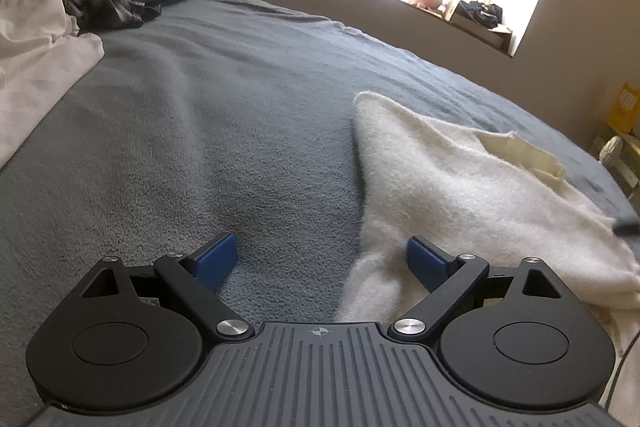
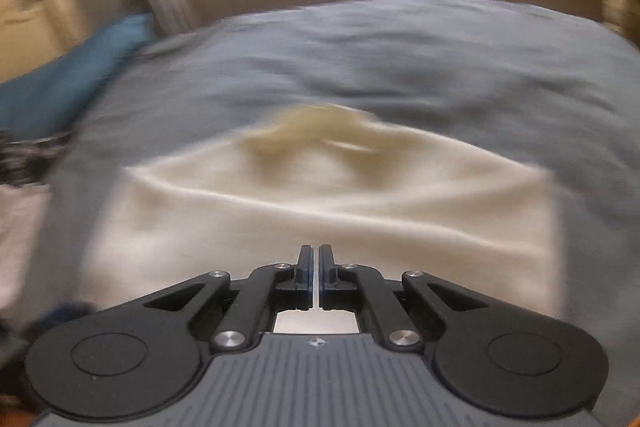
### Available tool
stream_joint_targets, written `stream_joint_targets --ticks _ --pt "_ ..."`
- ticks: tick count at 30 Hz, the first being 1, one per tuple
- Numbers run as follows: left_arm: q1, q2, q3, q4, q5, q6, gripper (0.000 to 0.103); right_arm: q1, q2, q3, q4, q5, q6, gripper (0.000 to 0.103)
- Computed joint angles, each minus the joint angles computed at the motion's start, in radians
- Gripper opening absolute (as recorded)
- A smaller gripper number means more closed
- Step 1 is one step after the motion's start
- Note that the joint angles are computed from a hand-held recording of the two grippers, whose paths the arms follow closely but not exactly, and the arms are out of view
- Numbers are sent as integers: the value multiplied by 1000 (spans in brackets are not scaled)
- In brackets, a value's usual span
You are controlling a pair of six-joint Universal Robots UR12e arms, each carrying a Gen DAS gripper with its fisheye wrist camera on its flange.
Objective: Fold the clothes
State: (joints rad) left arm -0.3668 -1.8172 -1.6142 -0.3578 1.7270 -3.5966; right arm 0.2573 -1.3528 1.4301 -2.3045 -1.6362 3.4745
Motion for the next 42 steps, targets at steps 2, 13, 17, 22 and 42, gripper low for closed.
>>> stream_joint_targets --ticks 2,13,17,22,42 --pt "-4 -2 8 -15 12 13 94 -27 -10 36 9 -55 81 0" --pt "-40 -2 71 -78 119 85 94 -99 -123 174 -166 44 218 1" --pt "-69 -20 122 -115 141 203 93 -86 -112 173 -76 -21 134 1" --pt "-100 -64 210 -167 145 440 93 -63 -148 201 -198 -20 88 1" --pt "-114 -119 181 -88 122 380 97 25 -76 204 -258 23 -270 3"
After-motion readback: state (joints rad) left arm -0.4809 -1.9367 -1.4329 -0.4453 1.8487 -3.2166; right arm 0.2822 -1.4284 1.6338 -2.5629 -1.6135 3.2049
